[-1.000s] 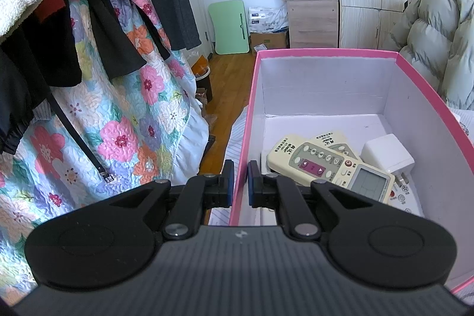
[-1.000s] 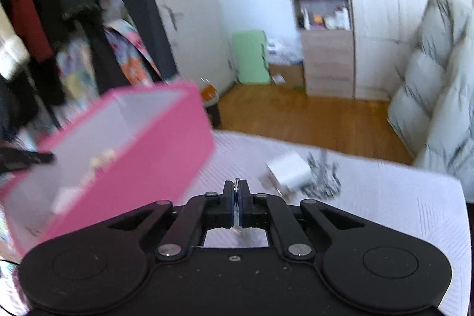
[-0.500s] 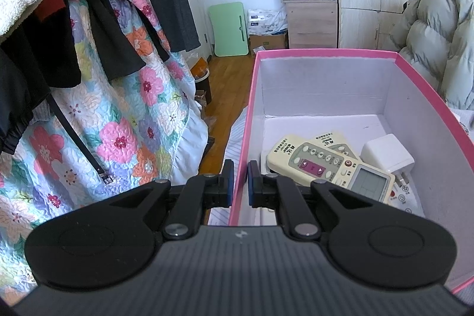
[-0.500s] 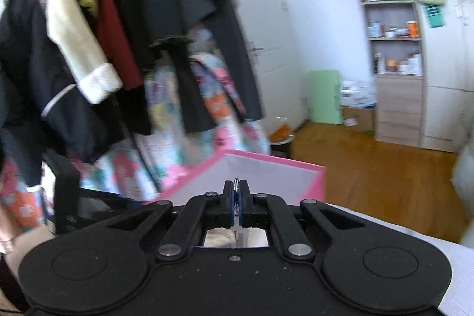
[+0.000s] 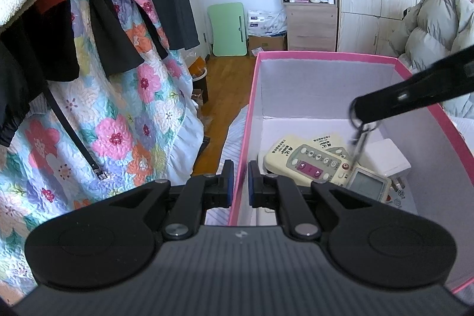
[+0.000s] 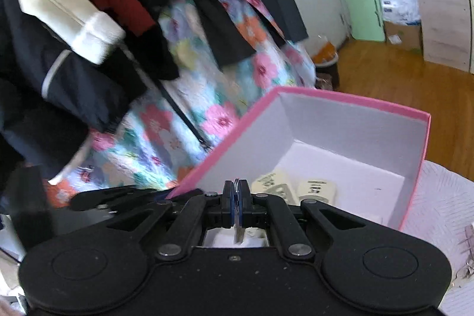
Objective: Organize rigid objects
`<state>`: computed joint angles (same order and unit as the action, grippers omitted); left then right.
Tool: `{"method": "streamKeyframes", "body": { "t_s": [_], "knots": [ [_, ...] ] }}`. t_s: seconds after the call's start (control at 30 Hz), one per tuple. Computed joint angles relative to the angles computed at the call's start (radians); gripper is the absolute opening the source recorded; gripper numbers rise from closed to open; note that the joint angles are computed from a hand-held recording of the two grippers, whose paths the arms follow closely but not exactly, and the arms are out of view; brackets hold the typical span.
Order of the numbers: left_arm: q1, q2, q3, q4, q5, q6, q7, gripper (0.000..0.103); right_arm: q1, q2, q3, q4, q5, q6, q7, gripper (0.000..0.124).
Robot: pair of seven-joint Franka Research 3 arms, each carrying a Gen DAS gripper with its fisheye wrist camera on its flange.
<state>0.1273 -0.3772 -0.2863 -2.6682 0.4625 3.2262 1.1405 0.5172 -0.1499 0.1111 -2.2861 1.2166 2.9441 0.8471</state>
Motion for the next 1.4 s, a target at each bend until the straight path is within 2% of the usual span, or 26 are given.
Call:
{"method": "streamKeyframes", "body": {
  "t_s": [0.1,0.2,0.27,0.3,0.37,0.5,0.57,0.63,0.67,0.77,0.9,1.0,1.1,1.2,1.33,1.4],
  "knots": [
    [-0.008,0.003,0.006,0.004,0.001,-0.008,0.006,0.007,-0.009,0.031,0.003,0.014,-0.027,-0.014,0.029,0.006],
    [-0.03,0.006,0.024,0.011,-0.004,-0.025,0.01,0.007,-0.012,0.045,0.034,-0.005,-0.132,0.088,0.108,0.012],
    [-0.035,0.008,0.027,0.014,-0.004,-0.028,0.008,0.007,0.007,0.023,0.012,-0.01,-0.074,0.076,0.056,0.02],
    [-0.037,0.008,0.029,0.016,-0.005,-0.031,0.006,0.007,0.021,-0.001,-0.003,-0.022,-0.002,0.072,-0.001,0.025],
    [-0.035,0.011,0.026,0.022,-0.003,-0.037,0.001,0.007,0.025,-0.052,-0.009,-0.06,0.037,0.094,-0.033,0.028],
    [-0.064,0.019,0.054,0.033,-0.011,-0.048,0.005,0.007,0.019,-0.175,-0.006,-0.179,-0.025,0.168,0.042,0.035],
    [-0.043,0.021,0.033,0.04,-0.003,-0.048,-0.009,0.007,-0.046,-0.25,0.038,-0.258,-0.126,0.184,0.16,0.039],
    [-0.01,0.02,-0.001,0.045,0.011,-0.051,-0.03,0.007,-0.171,-0.325,0.13,-0.336,-0.243,0.174,0.304,0.041],
    [0.006,0.018,-0.018,0.047,0.021,-0.052,-0.042,0.007,-0.236,-0.366,0.171,-0.373,-0.292,0.155,0.366,0.042],
    [0.042,0.013,-0.053,0.051,0.048,-0.056,-0.079,0.007,-0.365,-0.449,0.241,-0.449,-0.39,0.102,0.499,0.042],
    [0.077,0.007,-0.087,0.057,0.085,-0.066,-0.125,0.008,-0.447,-0.496,0.275,-0.52,-0.477,0.068,0.603,0.043],
    [0.111,0.002,-0.119,0.064,0.126,-0.072,-0.162,0.009,-0.452,-0.472,0.273,-0.542,-0.52,0.08,0.64,0.048],
    [0.142,-0.005,-0.15,0.07,0.175,-0.078,-0.196,0.009,-0.427,-0.397,0.249,-0.536,-0.561,0.11,0.643,0.052],
    [0.143,-0.004,-0.148,0.074,0.205,-0.081,-0.22,0.009,-0.418,-0.318,0.24,-0.522,-0.611,0.152,0.654,0.059],
    [0.135,-0.001,-0.136,0.077,0.234,-0.082,-0.243,0.009,-0.445,-0.196,0.251,-0.486,-0.666,0.245,0.715,0.061],
    [0.129,0.0,-0.13,0.08,0.245,-0.086,-0.251,0.009,-0.414,-0.15,0.211,-0.471,-0.679,0.282,0.725,0.061]
  ]
}}
